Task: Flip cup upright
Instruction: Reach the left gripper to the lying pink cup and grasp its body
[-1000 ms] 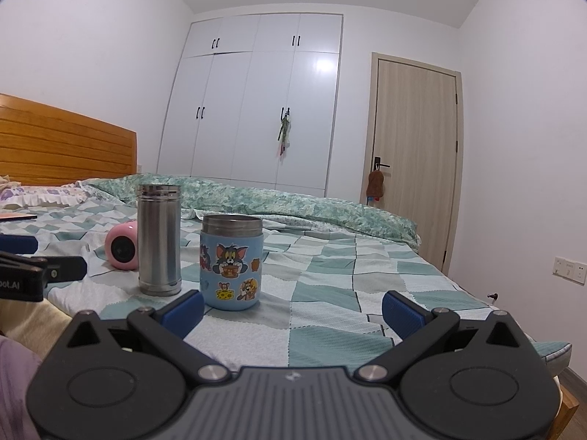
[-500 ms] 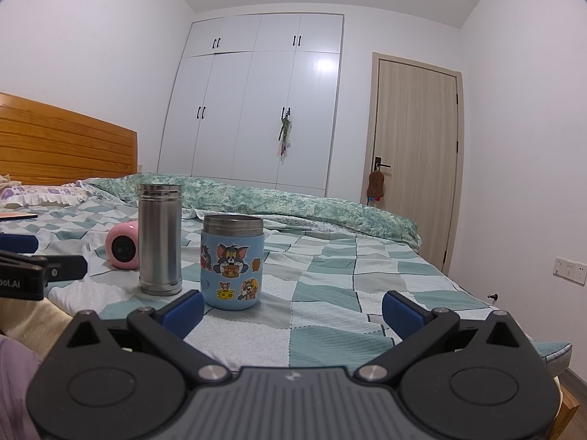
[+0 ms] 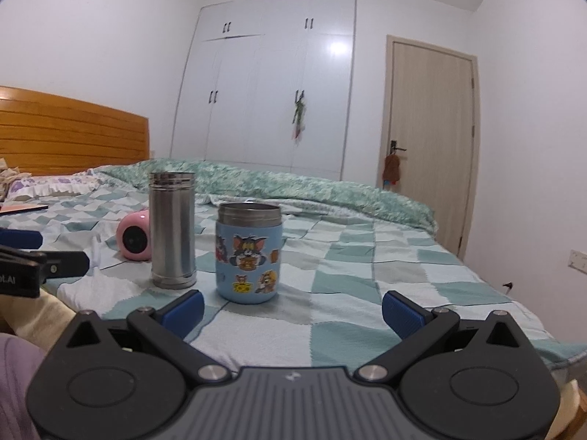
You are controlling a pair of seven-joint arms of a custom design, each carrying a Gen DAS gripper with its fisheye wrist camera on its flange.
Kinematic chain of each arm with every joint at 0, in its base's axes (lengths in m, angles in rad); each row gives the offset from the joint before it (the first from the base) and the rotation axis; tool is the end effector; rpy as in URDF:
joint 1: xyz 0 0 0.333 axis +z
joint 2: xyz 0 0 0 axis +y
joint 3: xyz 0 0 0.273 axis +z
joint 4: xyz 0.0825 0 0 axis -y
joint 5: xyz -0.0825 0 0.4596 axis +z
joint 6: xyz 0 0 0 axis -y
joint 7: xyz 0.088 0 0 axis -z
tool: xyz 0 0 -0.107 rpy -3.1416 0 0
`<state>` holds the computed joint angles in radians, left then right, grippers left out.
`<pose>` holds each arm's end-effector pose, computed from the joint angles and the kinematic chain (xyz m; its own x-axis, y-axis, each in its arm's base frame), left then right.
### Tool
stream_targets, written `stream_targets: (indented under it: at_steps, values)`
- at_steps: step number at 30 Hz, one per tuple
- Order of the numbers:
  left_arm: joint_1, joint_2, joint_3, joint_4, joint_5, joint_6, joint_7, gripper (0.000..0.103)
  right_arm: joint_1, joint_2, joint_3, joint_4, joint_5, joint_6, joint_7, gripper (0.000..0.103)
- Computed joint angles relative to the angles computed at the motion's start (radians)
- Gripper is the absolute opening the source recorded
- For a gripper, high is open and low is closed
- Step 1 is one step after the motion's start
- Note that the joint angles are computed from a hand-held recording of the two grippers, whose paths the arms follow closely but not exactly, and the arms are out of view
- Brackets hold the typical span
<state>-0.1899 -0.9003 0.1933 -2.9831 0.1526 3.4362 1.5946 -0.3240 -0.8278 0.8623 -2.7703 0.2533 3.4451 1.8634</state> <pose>0.4018 -0.0241 0.4731 -0.1493 -0.9888 -0.0048 -0.2152 0.0372 -0.9759 0.4185 0.2066 0.4638 0.1340 -0.9869 0.0900 -0.1807 -0.1136 -0.9769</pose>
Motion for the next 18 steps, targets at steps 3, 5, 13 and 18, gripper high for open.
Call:
stream_targets:
  at_steps: [3, 5, 13, 18]
  values:
    - [0.021, 0.026, -0.010, 0.042, -0.005, -0.025, 0.007, 0.103, 0.004, 0.075, -0.037, 0.050, -0.034, -0.003, -0.031, 0.103]
    - [0.030, 0.041, -0.008, 0.073, -0.010, -0.050, 0.016, 0.103, 0.014, 0.134, -0.069, 0.091, -0.058, -0.008, -0.060, 0.103]
    - [0.027, 0.161, 0.027, 0.255, -0.053, -0.178, 0.116, 0.103, 0.004, 0.302, -0.097, 0.260, -0.095, -0.070, -0.169, 0.103]
    - [-0.027, 0.267, 0.097, 0.392, -0.099, -0.262, 0.213, 0.103, -0.131, 0.345, 0.024, 0.370, -0.129, -0.137, -0.126, 0.103]
